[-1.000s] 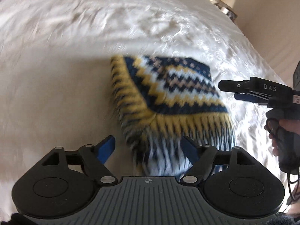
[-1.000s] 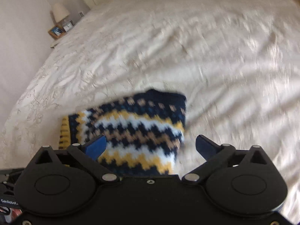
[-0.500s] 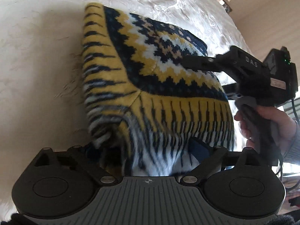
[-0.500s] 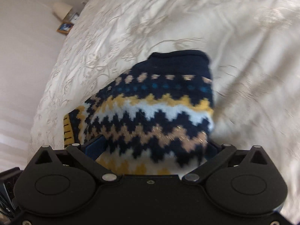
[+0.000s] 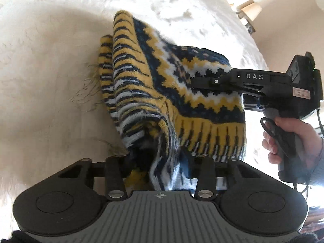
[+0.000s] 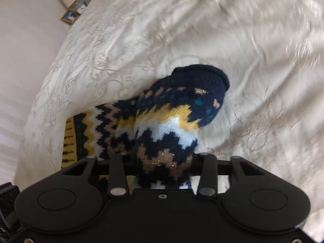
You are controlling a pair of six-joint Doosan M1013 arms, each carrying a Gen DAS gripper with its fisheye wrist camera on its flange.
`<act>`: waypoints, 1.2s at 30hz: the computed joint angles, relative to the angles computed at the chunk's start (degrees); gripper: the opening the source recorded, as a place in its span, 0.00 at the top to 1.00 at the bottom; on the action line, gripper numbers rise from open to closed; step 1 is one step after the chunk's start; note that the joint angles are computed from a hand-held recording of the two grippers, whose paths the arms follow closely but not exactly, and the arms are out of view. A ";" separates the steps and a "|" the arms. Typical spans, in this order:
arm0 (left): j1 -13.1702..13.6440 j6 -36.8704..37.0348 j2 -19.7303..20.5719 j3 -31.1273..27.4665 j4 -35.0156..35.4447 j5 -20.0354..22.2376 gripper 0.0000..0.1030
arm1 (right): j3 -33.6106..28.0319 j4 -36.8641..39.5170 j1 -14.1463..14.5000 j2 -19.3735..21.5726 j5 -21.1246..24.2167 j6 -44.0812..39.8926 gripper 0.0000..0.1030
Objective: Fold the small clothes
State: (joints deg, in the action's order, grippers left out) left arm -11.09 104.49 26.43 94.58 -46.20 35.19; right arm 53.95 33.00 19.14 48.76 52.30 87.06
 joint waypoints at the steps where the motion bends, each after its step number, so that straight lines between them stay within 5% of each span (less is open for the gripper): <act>1: -0.27 -0.25 -0.62 0.56 -0.11 -0.58 0.64 | 0.70 -0.21 0.11 -0.75 -0.52 -0.35 0.56; 8: -2.83 -1.11 -6.50 5.06 -2.86 -3.55 0.67 | 8.00 4.69 -0.92 -7.36 -3.67 -3.45 0.57; 18: -3.10 0.30 -7.41 7.75 -7.55 -7.87 0.67 | 19.35 14.02 -4.13 -15.57 -2.57 -14.19 0.57; 27: -4.16 -10.13 -7.99 6.92 1.65 -7.83 0.67 | 25.17 16.37 -6.73 -17.60 -1.46 -19.32 0.56; 30: -4.86 -17.61 -7.03 6.87 5.50 -7.76 0.66 | 25.20 13.32 -7.36 -16.93 -0.75 -18.31 0.52; 33: -6.24 -33.14 -5.55 6.13 19.68 -4.19 0.63 | 23.65 2.71 -6.91 -15.38 0.15 -12.51 0.35; 36: -6.53 -35.83 -6.50 9.10 18.51 -6.43 0.62 | 23.84 -3.40 -6.85 -15.25 -1.30 -10.05 0.27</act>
